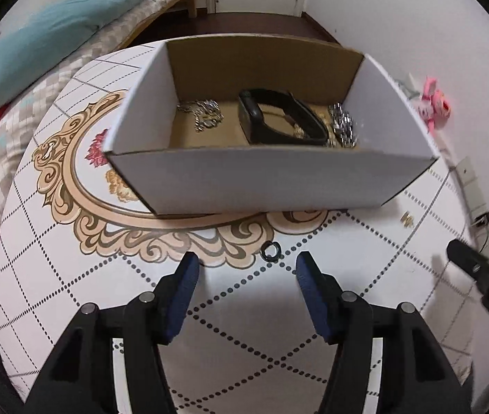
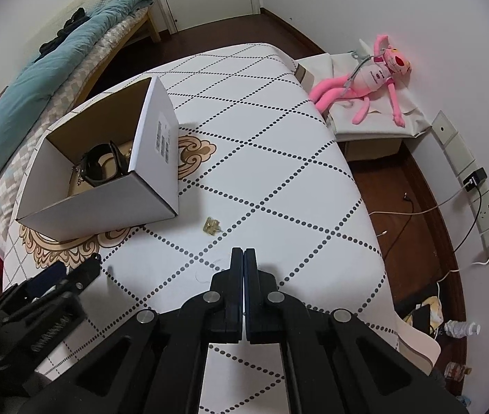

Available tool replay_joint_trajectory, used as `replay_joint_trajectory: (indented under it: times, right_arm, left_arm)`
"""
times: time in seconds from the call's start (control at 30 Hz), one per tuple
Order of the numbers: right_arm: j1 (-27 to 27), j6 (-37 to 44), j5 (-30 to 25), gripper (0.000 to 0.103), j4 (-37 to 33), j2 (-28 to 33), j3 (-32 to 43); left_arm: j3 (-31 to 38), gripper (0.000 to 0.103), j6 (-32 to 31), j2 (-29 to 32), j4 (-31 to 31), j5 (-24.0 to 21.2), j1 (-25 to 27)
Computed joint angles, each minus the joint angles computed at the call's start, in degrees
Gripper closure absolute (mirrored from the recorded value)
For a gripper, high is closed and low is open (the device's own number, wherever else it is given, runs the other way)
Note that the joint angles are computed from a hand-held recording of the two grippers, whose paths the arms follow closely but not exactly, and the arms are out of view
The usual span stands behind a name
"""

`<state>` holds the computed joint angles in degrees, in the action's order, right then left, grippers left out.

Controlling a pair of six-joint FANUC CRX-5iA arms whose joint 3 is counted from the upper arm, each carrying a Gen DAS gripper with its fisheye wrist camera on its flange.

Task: Organize jewelry
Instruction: 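Grasp a small gold charm with the right gripper while the left grasps a black ring, then carry the charm and ring into the white box and open both grippers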

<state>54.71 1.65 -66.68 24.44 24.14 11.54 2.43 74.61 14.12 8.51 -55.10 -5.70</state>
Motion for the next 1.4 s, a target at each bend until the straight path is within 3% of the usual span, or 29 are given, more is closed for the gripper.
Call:
replay_joint_trajectory:
  times: [0.13,0.2,0.23,0.27,0.3,0.37,0.4,0.63,0.7,0.73,0.83,1.0,1.2,1.3,1.4]
  right_arm:
    - [-0.72,-1.11,4.18,0.103,-1.07,-1.77,-2.54]
    - [-1.56,-1.88,9.26,0.102,-2.51,-3.67,-5.26]
    - [-1.93,-2.54,11.41,0.102,-2.72,-4.45,-6.45]
    - [-2.07,-2.68,12.41,0.098,-2.63,-4.65,-6.86]
    - [-2.33,-2.53,13.95,0.094,-2.42,-4.87,-7.38]
    - [-2.56,-2.32,14.97,0.072,-1.30,-4.35,-7.29]
    - [-2.71,-1.66,15.48,0.071,-0.84,-3.88,-7.01]
    - [-3.49,9.63,7.75,0.072,-2.94,4.57,3.63]
    - [-2.75,10.35,5.17,0.077,-0.37,6.24,5.14]
    - [-2.46,11.16,4.11,0.090,0.26,7.06,6.13]
    - [-1.77,12.99,1.06,0.090,1.56,9.01,8.74]
    - [-0.99,10.13,3.02,0.090,1.71,6.69,6.25]
    - [0.99,2.37,8.29,0.090,5.20,-0.21,-0.09]
    - [0.46,1.75,10.92,0.090,6.92,-2.39,-0.20]
    - [-1.43,6.18,12.14,0.090,5.22,-1.32,4.64]
  left_arm:
    - [-0.63,0.047,-1.26,-0.12,-1.30,2.27,-1.17]
    - [-0.94,0.049,-1.49,-0.15,-1.38,3.33,-1.44]
    - [-1.37,0.061,-2.07,-0.30,-0.80,3.86,-1.41]
    - [-1.83,0.085,-2.72,-0.59,-0.17,4.29,-1.20]
    - [-1.44,0.093,-2.17,-0.60,-1.16,4.20,-1.48]
    - [-1.08,0.093,-1.80,-0.58,-1.79,3.74,-1.33]
    - [-1.03,0.093,-1.54,-0.74,-1.95,3.60,-1.05]
    - [-3.20,0.093,-1.95,-3.18,0.10,2.70,2.44]
    - [-3.70,0.093,-2.01,-3.57,1.29,2.21,3.51]
    - [-3.74,0.093,-1.87,-3.57,1.80,1.77,3.93]
    - [-4.19,0.093,-1.88,-3.65,4.23,0.68,5.36]
    - [-5.51,0.093,-3.34,-4.75,8.70,-0.49,7.33]
    - [-4.50,0.093,-8.09,-6.72,13.79,-2.68,9.23]
    - [0.62,0.093,-9.50,-4.55,16.87,-5.46,9.45]
    - [8.20,0.093,-9.20,0.62,19.31,-9.37,9.06]
